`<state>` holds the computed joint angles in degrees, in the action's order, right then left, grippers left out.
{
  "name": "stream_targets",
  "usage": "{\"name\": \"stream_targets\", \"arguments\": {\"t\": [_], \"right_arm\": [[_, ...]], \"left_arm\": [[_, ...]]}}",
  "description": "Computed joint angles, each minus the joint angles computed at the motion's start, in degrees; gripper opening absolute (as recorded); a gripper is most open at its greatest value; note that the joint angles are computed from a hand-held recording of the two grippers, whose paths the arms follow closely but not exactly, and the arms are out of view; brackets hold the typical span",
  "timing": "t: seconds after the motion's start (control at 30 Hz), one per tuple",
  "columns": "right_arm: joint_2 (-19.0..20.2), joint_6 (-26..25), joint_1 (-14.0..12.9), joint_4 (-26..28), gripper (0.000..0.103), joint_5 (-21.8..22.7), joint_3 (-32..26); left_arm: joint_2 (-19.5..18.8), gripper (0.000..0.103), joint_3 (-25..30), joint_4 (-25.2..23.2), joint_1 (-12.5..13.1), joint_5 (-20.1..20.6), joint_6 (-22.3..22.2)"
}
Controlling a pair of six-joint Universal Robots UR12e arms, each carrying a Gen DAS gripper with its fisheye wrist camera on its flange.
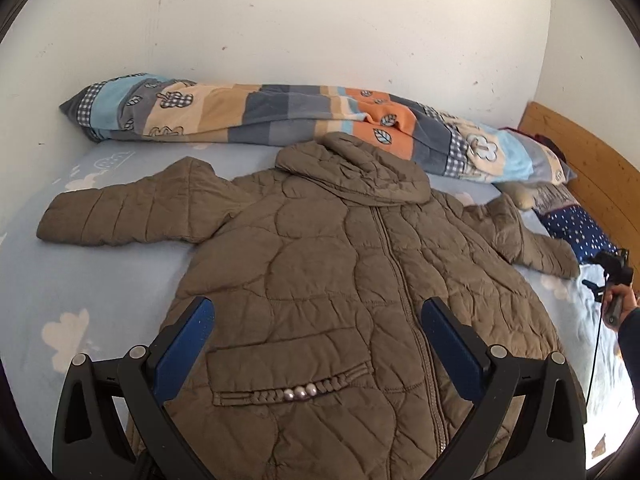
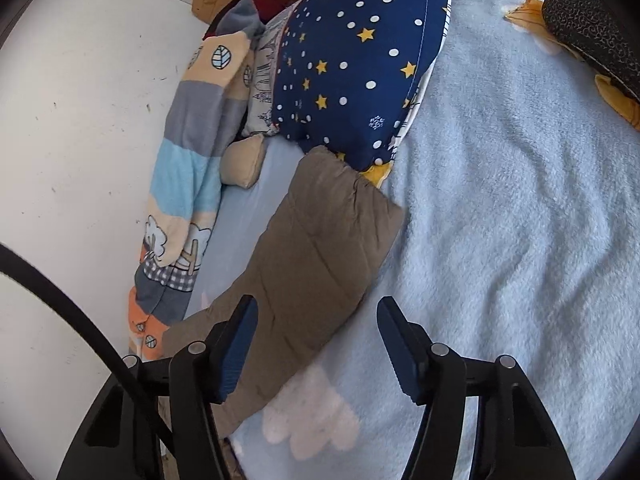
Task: Fold large clothes
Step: 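Reach the right gripper to the sleeve cuff nearest it and grasp it, then lift the sleeve with the right gripper and lay it across the jacket body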
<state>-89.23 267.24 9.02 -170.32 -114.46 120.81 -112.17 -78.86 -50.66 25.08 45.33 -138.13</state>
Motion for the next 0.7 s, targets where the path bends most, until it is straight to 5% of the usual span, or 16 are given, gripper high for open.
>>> {"name": "stream_targets", "arguments": {"t": [0.33, 0.5, 0.7], "right_arm": [[1.87, -1.04, -4.60, -0.97, 0.061, 3.56, 0.99], [2.38, -3.66, -4.86, -3.08, 0.023, 3.94, 0.98], [1.11, -9.69, -1.85, -3.31, 0.018, -2.67, -1.70]], "left_arm": [[-1.07, 0.103, 0.68, 0.40, -0.69, 2.44, -1.48], [-0.73, 0.103, 0.05, -0.02, -0.88, 2.60, 0.32], [-0.15, 0.103, -0.52, 0.32, -0.47, 1.13, 0.53]]}}
